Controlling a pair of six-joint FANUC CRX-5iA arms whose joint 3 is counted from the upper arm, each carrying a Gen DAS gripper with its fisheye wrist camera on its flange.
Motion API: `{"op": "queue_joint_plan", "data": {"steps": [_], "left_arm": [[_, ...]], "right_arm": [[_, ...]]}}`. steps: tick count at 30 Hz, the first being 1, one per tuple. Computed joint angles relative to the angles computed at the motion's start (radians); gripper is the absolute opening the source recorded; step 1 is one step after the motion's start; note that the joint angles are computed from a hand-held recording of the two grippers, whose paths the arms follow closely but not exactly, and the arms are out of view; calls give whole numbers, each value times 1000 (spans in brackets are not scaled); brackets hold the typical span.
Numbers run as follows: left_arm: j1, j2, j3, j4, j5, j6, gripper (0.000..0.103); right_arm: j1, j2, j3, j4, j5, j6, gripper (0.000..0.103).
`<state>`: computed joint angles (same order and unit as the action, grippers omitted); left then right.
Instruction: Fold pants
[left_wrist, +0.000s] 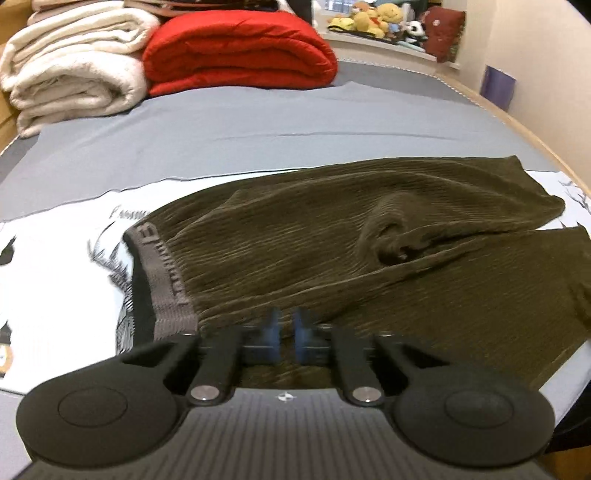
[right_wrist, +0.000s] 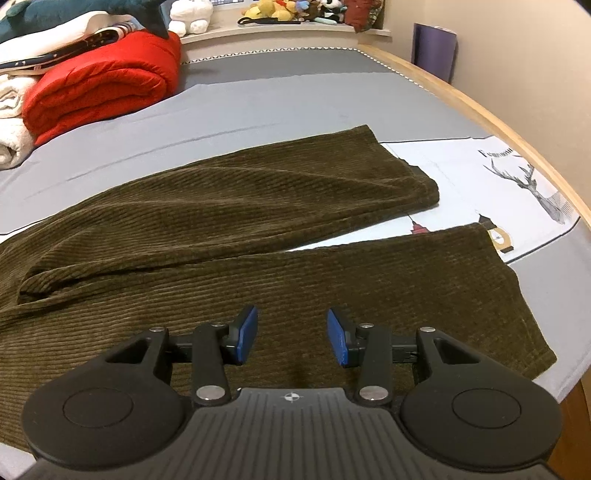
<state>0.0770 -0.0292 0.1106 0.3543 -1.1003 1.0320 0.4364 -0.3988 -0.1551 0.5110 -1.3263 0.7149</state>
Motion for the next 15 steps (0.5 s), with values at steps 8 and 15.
{"op": "queue_joint_plan", "data": {"steps": [8,15], "left_arm": [[-67,83,93,-70,7,113,6],[-104,171,182,-73,39,185,6]], "right_arm": [[-11,30,24,-13,42,36,44],[-49,73,65,-54,78,84,44]]}}
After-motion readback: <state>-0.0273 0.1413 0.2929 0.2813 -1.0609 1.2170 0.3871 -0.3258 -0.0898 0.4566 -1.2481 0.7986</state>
